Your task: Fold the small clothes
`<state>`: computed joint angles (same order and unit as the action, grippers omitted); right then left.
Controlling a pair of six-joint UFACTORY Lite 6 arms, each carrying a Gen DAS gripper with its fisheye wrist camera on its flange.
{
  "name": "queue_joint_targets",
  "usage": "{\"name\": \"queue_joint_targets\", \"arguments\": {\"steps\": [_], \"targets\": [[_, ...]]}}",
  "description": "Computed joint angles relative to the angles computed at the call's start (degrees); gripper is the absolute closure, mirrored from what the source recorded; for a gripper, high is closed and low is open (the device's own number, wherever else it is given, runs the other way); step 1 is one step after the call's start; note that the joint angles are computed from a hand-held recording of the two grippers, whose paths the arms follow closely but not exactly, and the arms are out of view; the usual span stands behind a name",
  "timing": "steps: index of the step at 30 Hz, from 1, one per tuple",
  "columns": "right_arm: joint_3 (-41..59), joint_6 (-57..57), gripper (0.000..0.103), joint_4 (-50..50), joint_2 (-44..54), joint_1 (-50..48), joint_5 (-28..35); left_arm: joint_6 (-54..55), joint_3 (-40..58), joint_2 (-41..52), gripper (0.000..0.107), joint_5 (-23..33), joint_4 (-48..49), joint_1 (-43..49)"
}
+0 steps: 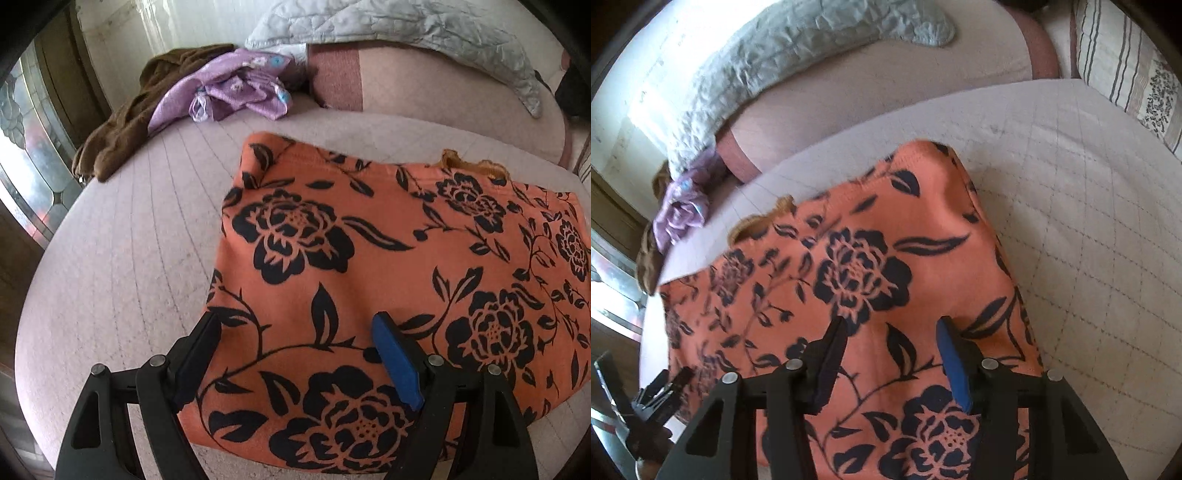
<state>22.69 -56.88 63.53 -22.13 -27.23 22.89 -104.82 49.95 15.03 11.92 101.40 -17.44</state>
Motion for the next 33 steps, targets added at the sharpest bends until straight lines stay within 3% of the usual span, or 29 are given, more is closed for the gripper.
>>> {"name": "queue_joint_targets", "arguments": {"steps": [5,9,14,17,20,25,29,31,33], "targets": [[1.96,-1.83,0.05,1.49,6.56,2.57,-3.32,0.37,0.97,1.48,0.023,0.45,-1.14,0.52],[0.7,-2.9,0.05,2.92,3.21,1.19,-1.33,-0.19,0.75,1.0,0.023,1.39,-0.82,0.31],[-0.58,-8.28,0.05,7.91,-0.07,-1.01,-0.84,-8.35,-2.11,-2.39,0.023,4.61,6.23,0.45],[2.0,-8.96,0.048,8.97,7.31,-1.19,-2.14,0.02,1.26,2.56,0.023,4.28,-1.52,1.02],[2.35,-9.05,0.048,8.8,6.59,-2.59,-0.09,0.21,1.8,2.51,0.023,3.02,-1.53,2.08],[1.59,-5.8,0.048,5.06,2.61,-7.42,7.91,-7.15,-2.18,-2.87,0.023,2.21,5.22,2.86],[-0.7,-3.09,0.048,1.76,-2.99,-11.87,16.93,0.18,-2.91,-5.81,0.023,-2.05,-2.88,5.48],[-2.88,-1.75,0.044,-0.06,-7.34,-16.23,23.66,7.92,-3.68,-7.63,0.023,-4.52,-11.31,6.83],[-4.78,-0.23,0.043,-1.39,-11.93,-20.62,29.89,9.75,-6.16,-11.01,0.023,-4.55,-13.86,6.94]]}}
